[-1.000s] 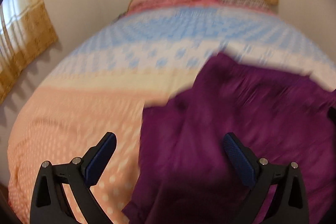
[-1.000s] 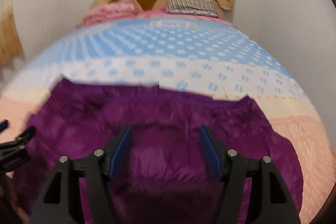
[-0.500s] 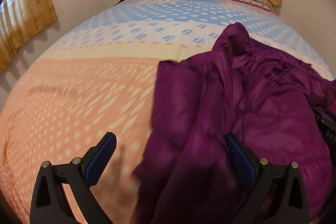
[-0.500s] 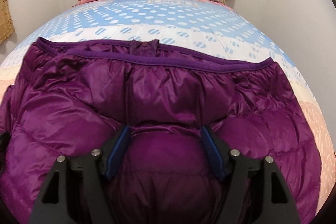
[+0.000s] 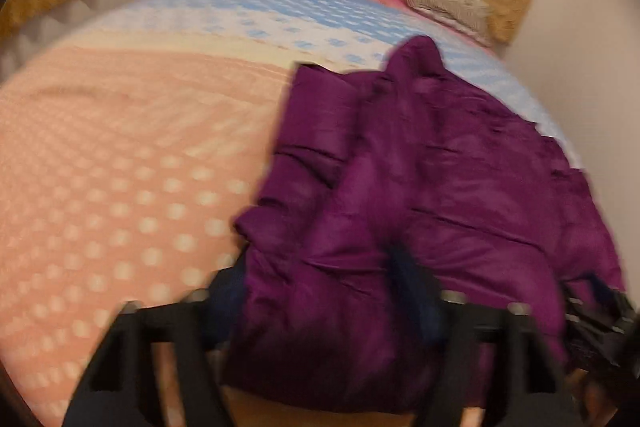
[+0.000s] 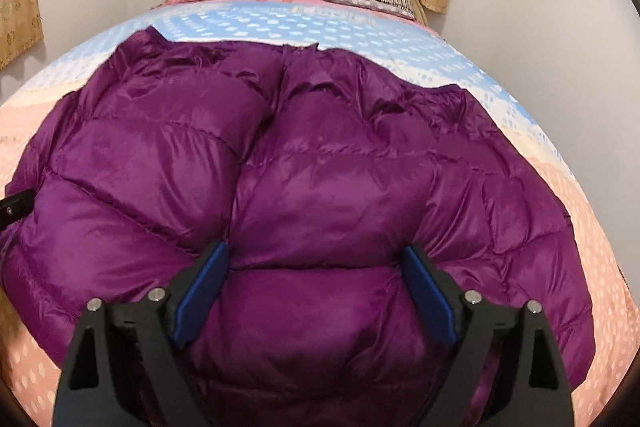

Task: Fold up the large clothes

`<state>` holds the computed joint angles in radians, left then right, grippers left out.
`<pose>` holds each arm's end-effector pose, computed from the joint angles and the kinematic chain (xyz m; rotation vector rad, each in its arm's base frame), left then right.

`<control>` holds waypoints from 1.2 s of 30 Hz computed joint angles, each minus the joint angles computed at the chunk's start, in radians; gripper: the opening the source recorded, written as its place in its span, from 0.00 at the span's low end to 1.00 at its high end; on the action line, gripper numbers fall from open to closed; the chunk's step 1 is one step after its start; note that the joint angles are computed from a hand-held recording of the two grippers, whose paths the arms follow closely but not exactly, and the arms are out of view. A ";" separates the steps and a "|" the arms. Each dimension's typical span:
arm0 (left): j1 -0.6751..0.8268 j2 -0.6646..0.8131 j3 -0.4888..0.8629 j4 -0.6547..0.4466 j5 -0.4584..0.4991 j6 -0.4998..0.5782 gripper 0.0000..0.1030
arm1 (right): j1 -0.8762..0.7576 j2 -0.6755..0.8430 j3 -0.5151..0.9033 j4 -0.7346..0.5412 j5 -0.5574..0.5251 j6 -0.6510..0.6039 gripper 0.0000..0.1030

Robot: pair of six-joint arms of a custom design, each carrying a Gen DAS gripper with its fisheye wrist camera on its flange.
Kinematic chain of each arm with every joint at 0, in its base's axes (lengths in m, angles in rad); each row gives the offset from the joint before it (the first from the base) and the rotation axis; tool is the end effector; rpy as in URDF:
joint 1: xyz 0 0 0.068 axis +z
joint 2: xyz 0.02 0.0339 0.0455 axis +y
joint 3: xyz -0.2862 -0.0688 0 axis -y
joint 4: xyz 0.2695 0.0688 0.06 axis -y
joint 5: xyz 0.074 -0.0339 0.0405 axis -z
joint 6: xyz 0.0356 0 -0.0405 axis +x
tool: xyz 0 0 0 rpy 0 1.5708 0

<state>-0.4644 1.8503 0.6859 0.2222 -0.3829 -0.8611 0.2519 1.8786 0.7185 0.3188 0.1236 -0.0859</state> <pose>0.2952 -0.1330 0.0782 -0.6258 2.3403 -0.1142 0.3325 0.0810 0.0816 -0.3481 2.3795 -0.0722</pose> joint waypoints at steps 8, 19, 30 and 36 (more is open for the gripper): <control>-0.011 -0.072 -0.059 0.056 0.027 0.053 0.10 | -0.035 -0.071 -0.013 -0.063 -0.056 0.016 0.90; -0.057 -0.150 -0.142 0.105 -0.026 0.046 0.05 | 0.035 -0.069 -0.093 0.010 0.073 -0.010 0.91; -0.135 -0.543 -0.271 -0.186 -0.224 -0.002 0.05 | 0.179 -0.146 -0.145 0.015 0.029 0.049 0.88; -0.215 -0.657 -0.157 -0.401 -0.375 0.076 0.05 | -0.010 -0.399 -0.257 0.032 -0.136 -0.033 0.92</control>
<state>-0.6791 1.1934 0.5294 -0.1791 -0.7580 -0.7854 0.2418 1.4800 0.4619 0.3505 -0.0120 -0.1190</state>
